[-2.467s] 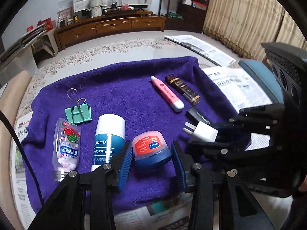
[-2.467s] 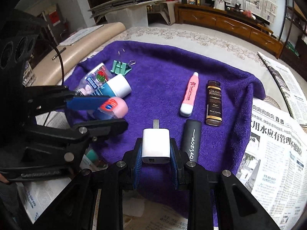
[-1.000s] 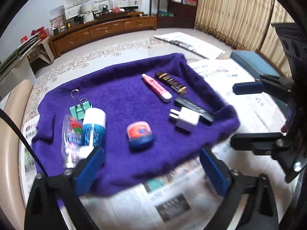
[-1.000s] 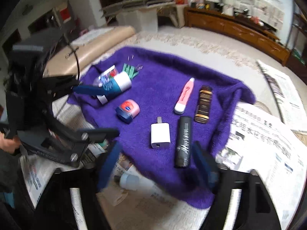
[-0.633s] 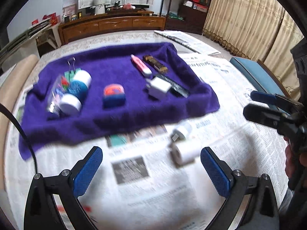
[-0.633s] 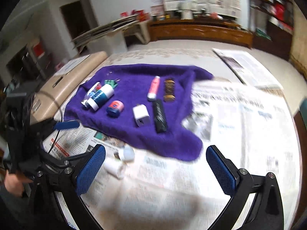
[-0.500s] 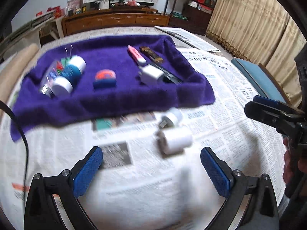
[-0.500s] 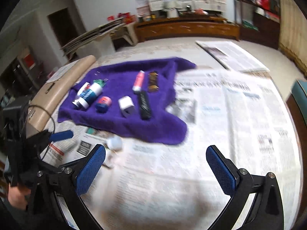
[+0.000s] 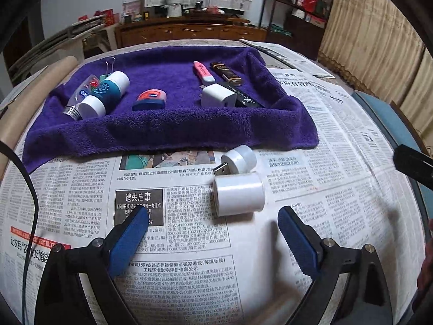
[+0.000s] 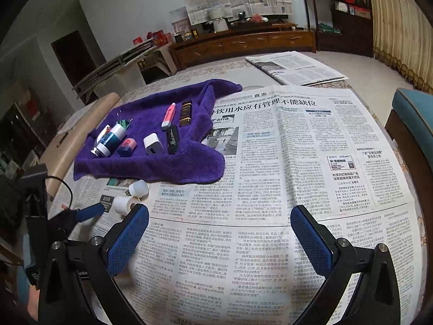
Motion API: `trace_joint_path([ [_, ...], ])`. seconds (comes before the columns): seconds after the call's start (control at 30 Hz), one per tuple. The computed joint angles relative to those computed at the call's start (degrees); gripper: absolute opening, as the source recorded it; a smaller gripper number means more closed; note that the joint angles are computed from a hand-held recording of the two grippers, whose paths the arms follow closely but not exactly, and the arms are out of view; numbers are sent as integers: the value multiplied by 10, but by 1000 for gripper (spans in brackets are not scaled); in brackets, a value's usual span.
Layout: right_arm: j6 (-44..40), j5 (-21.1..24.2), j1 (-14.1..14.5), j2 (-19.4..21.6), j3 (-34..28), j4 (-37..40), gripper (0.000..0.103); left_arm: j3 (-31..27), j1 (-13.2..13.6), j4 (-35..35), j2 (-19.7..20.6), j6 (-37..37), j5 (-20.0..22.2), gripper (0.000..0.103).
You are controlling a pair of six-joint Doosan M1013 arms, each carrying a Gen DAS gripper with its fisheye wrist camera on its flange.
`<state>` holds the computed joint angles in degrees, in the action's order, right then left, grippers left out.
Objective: Organize rigid objects
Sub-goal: 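Grasp the white roll with the left tool while the right tool grasps the white USB light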
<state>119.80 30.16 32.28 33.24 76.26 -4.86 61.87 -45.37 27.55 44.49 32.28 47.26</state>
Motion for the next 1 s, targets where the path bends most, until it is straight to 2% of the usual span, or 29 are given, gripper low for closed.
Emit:
trace_joint_path([
  [0.2,5,-13,-4,-5,10,1,103,-34,-10,43,20,-24,50,74],
  [0.33,-13,-13,-6,-5,11,23,103,-33,-12,49,19,-23,42,64],
  [0.4,-18,-15,-6,-5,12,31,103,-31,-13,53,18,-26,38,53],
  [0.47,-36,-18,-6,-4,12,47,103,-29,-14,54,17,-27,34,47],
  [0.53,-48,-12,-4,-1,8,54,103,-23,-14,58,14,-31,22,29],
  [0.7,-57,1,-1,5,1,51,103,13,-6,36,-6,-38,-34,29],
  [1.0,-75,6,5,15,-9,52,103,56,5,20,-33,-32,-52,29],
])
